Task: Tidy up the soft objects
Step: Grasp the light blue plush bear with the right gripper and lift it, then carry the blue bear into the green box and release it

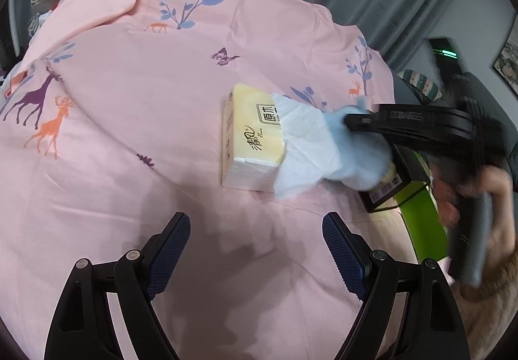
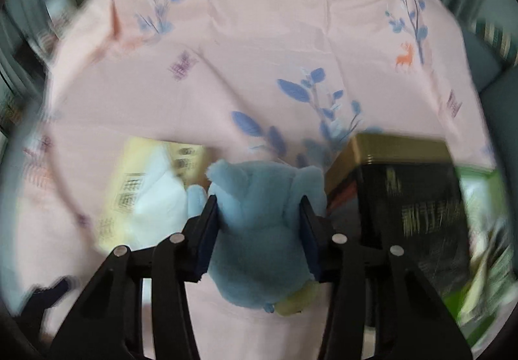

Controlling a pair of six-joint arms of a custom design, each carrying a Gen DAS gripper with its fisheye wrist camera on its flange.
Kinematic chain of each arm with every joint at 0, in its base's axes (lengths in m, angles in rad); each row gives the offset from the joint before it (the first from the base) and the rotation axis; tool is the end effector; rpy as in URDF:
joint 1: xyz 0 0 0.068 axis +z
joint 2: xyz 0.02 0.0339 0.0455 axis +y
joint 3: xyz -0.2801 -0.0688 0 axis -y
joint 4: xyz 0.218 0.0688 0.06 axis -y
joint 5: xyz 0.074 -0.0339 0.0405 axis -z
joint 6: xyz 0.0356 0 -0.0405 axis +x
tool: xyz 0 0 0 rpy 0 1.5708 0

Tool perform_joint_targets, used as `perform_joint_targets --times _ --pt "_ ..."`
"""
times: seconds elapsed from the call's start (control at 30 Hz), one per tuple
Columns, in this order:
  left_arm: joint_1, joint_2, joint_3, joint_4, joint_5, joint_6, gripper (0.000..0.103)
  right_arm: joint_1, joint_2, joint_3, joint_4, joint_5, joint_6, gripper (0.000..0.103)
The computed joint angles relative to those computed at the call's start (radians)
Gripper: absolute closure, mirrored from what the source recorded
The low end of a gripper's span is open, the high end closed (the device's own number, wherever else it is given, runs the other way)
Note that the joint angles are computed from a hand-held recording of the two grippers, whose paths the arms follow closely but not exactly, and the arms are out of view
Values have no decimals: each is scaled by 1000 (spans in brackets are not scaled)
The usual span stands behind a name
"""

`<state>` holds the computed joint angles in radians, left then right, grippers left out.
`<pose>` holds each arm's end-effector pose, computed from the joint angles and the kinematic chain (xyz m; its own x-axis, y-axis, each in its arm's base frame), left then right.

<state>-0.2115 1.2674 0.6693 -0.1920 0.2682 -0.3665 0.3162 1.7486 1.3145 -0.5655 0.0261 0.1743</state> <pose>0.2195 -0.0568 0.2307 -0.7863 -0.1846 -0.5896 0.1103 0.8970 -0.4280 0.3347 0.1085 0.2597 -0.8390 -0.0921 -0.5363 -0.1543 0.9854 0.0721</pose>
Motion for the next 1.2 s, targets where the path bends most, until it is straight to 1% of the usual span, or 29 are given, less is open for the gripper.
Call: perform_joint_targets --times 0.03,0.1,0.17,0.2,0.27,0.3,0.37,0.4,0.43,0.5,0.53,0.6,0.63,0.7,0.83,0.93,1.0,1.03,1.07,1.1,1.13,1.17,1.2 --pt "-4 -8 -3 -1 1 -3 19 -22 -78 -77 28 -69 14 57" --pt "-5 -24 -5 -9 21 -9 19 -45 -177 -187 62 -144 47 57" --pt "-6 -40 -7 -16 46 -10 19 -53 -285 -335 103 -207 96 56" --pt "-11 -47 -8 -18 49 -12 19 -63 -310 -390 127 -237 116 56" --pt "-25 -55 -6 -29 48 -20 19 -62 -350 -482 159 -268 164 56" --pt "-28 -54 -3 -42 62 -21 19 -58 -360 -519 175 -270 187 55" --pt "-31 -43 5 -56 132 -13 19 -41 -406 -604 234 -250 224 52" --pt "-40 -39 10 -63 151 -11 19 -42 -427 -625 249 -252 240 48" --pt "-60 -35 15 -69 149 -16 19 -52 -442 -629 240 -255 260 47" --pt "-103 -25 23 -76 141 -32 19 -88 -463 -608 199 -278 255 36" --pt "-121 -14 26 -71 158 -40 19 -107 -486 -610 201 -290 251 34" --pt "-148 11 30 -53 197 -68 19 -151 -517 -608 196 -318 225 20" --pt "-166 20 28 -43 208 -89 19 -171 -517 -602 184 -322 219 18" --pt "-206 29 19 -16 213 -127 19 -212 -517 -618 189 -344 209 18" --pt "-322 55 26 10 143 -188 19 -312 -471 -659 199 -440 166 18" --pt "-389 92 36 40 111 -222 19 -375 -428 -701 256 -577 144 17" --pt "-431 126 55 42 63 -225 20 -382 -397 -716 291 -632 153 18" --pt "-449 142 67 36 32 -222 24 -382 -383 -723 304 -659 149 19" --pt "-474 161 83 25 -8 -221 39 -379 -378 -729 311 -672 147 22" --pt "-483 166 87 17 -27 -220 41 -375 -362 -737 332 -689 149 26" --pt "-496 168 86 26 -46 -226 41 -375 -348 -743 348 -709 147 31" --pt "-507 168 89 26 -66 -226 42 -382 -341 -752 358 -732 143 37" --pt "-520 169 99 15 -89 -220 46 -392 -338 -763 368 -755 141 40"
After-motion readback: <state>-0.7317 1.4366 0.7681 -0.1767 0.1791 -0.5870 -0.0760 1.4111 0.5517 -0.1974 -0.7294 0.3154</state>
